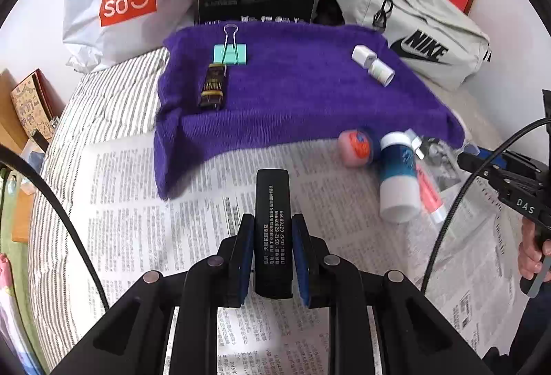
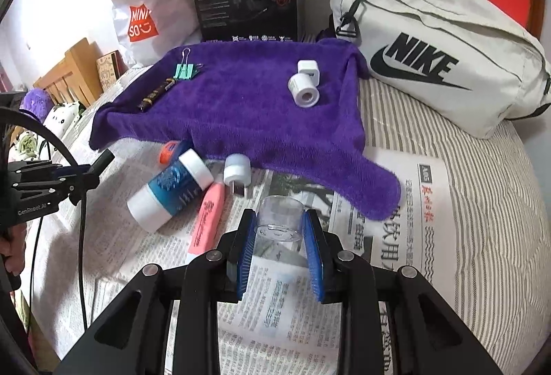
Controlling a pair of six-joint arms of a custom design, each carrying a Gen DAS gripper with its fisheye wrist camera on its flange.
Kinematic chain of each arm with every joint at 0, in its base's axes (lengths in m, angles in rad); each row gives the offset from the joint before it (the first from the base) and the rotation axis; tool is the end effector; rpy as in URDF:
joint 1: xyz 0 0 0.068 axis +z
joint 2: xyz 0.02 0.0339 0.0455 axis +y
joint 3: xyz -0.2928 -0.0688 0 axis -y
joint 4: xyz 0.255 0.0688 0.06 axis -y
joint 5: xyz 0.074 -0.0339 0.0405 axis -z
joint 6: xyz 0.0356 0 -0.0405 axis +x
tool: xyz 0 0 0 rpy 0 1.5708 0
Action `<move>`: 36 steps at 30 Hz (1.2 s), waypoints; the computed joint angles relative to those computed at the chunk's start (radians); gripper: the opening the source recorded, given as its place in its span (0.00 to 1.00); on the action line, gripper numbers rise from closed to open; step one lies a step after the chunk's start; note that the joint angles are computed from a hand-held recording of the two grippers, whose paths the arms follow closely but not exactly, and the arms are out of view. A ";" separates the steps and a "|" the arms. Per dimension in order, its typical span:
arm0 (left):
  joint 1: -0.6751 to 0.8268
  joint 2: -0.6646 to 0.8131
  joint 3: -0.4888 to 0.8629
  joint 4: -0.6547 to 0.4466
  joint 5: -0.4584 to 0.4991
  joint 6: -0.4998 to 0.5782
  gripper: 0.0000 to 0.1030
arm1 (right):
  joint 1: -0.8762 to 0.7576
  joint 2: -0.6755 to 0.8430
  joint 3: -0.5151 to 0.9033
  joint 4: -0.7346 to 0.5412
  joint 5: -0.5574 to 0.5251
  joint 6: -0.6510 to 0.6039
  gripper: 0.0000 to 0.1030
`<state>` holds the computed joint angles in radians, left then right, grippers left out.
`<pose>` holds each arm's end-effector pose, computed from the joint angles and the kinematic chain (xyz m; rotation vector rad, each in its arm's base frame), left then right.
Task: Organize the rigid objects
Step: 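Carry the marker and clear cup onto the towel and open both grippers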
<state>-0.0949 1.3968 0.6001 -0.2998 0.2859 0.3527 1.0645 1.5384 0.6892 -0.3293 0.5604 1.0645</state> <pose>0.2378 -0.0327 0.1653 0.6708 2.5360 -0.2928 0.1445 0.2216 0.1581 0.1411 2.4677 0.0845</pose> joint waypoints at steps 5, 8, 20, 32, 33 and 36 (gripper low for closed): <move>0.003 -0.014 0.044 -0.038 0.024 -0.004 0.20 | -0.032 -0.031 0.027 -0.021 -0.003 -0.058 0.28; -0.007 -0.009 0.079 -0.060 0.027 -0.008 0.20 | -0.074 -0.063 0.035 -0.023 -0.034 -0.110 0.28; -0.042 0.056 0.254 -0.147 0.043 -0.024 0.20 | -0.228 -0.058 0.103 -0.044 -0.089 -0.232 0.28; -0.033 0.214 0.365 -0.145 0.070 -0.037 0.20 | -0.339 0.083 0.176 -0.014 -0.169 -0.324 0.28; -0.035 0.229 0.375 -0.144 0.072 -0.038 0.20 | -0.344 0.091 0.180 -0.011 -0.171 -0.328 0.28; -0.046 0.274 0.409 -0.138 0.069 -0.043 0.20 | -0.356 0.098 0.184 -0.001 -0.174 -0.333 0.28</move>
<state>-0.1411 1.6708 1.0087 -0.4376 0.3549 0.3099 0.7086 1.6366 0.8736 -0.3303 0.3860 0.7313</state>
